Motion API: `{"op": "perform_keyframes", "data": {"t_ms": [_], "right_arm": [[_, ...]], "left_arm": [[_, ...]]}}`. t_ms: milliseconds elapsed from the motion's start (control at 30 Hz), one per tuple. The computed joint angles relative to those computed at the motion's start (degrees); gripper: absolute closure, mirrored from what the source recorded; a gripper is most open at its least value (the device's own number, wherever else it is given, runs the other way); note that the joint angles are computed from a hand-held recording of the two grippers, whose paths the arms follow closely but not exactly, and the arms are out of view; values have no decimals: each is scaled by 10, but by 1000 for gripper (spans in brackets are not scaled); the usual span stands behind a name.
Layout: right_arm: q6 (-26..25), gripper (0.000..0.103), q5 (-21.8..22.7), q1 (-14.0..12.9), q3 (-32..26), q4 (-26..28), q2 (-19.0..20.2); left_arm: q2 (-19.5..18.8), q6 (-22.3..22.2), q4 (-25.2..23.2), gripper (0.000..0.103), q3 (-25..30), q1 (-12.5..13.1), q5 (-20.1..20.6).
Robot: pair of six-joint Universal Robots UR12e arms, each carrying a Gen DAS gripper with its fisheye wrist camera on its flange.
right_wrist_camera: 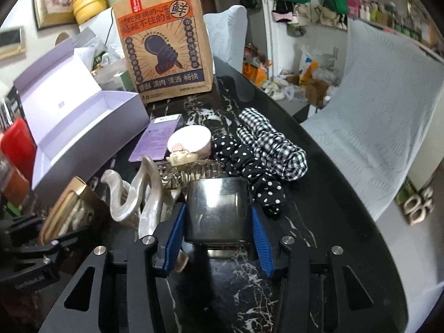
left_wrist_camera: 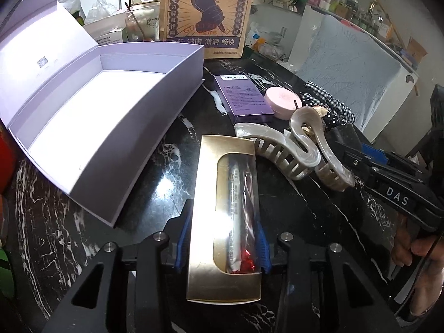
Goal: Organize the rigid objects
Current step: 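Close the right tool on the dark translucent square case, then carry the gold box and dark case over the open lavender box with both tools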
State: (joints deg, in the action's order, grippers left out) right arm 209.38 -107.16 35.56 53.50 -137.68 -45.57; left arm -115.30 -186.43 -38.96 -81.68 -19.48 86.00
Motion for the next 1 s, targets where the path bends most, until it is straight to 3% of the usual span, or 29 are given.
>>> {"op": "perform_keyframes", "data": {"t_ms": [633,1000], "right_arm": [[30,57,-10,18,59,-32,-42],[-7,57,14,34,44,-56,-35]], "left_arm": [[32,24,43,65,-35,-5,8],[62,8,78,65,-75,3,30]]}}
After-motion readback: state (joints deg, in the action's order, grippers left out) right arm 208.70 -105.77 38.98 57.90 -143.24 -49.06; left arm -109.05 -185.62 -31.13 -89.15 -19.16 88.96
